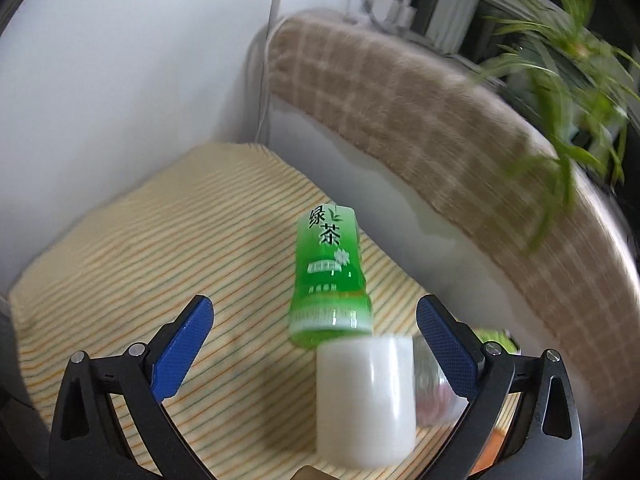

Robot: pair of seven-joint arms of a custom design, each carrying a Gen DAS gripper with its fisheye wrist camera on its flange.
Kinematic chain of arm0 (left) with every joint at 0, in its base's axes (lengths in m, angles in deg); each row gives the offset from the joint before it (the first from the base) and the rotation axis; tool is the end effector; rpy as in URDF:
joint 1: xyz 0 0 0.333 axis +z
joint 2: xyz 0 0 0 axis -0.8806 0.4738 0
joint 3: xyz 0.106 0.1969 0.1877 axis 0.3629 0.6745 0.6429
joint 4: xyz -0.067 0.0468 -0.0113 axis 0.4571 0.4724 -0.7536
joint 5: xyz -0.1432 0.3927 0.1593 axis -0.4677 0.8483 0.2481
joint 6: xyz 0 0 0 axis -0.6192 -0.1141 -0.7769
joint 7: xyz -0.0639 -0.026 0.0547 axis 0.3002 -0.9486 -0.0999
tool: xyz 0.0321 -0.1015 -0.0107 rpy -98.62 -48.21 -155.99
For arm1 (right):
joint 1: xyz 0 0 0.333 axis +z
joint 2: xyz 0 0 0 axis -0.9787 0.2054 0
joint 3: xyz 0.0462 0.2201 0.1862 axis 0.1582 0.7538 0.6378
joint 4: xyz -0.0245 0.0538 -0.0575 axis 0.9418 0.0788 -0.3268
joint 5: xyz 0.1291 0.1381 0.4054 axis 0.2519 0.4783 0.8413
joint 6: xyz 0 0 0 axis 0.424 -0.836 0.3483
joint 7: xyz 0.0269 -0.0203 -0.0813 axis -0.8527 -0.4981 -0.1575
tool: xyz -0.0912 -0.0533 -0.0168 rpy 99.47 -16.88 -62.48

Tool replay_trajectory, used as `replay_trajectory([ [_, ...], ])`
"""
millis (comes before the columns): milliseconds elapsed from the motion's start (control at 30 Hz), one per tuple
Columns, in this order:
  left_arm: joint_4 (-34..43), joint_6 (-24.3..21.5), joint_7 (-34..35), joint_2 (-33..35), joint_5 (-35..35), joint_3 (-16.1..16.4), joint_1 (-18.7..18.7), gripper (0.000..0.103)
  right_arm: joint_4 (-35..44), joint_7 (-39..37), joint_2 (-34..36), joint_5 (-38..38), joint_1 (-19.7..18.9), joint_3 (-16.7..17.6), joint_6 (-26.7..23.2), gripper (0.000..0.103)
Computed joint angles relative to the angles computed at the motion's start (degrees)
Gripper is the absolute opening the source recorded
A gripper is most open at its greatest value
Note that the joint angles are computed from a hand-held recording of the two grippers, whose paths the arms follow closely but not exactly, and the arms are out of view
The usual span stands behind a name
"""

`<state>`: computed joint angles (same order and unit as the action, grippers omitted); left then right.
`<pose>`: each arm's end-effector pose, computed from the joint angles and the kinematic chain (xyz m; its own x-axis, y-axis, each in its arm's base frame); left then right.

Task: Flip cup upright
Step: 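Reach the right tool to the green tea bottle and close on it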

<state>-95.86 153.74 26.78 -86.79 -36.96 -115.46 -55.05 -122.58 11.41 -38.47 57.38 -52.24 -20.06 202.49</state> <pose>0.4013 -0.2596 0.4328 0.0631 -0.9960 0.0637 -0.5470 -0.0878 -0.8325 0.6062 0.3667 0.4589 0.5233 -0.8232 0.2202 -0.6246 -0.5463 -0.5581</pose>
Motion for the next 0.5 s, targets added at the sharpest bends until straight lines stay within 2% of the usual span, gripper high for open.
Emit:
replay_trajectory([
  [167,-0.2,1.3,-0.5,0.7,0.3,-0.2,1.3,0.103,12.0,-0.2,9.1,-2.3,2.0,-1.1,-9.0,0.094],
  [333,-1.0,2.6,0.1,1.4,-0.7,1.1,1.8,0.103,21.1,-1.0,15.9,-3.0,3.7,-2.6,-15.2,0.094],
  [500,-1.4,3.3,0.3,1.5,-1.6,0.7,3.0,0.103,29.5,-2.2,21.9,-1.8,4.7,-3.6,-21.0,0.094],
])
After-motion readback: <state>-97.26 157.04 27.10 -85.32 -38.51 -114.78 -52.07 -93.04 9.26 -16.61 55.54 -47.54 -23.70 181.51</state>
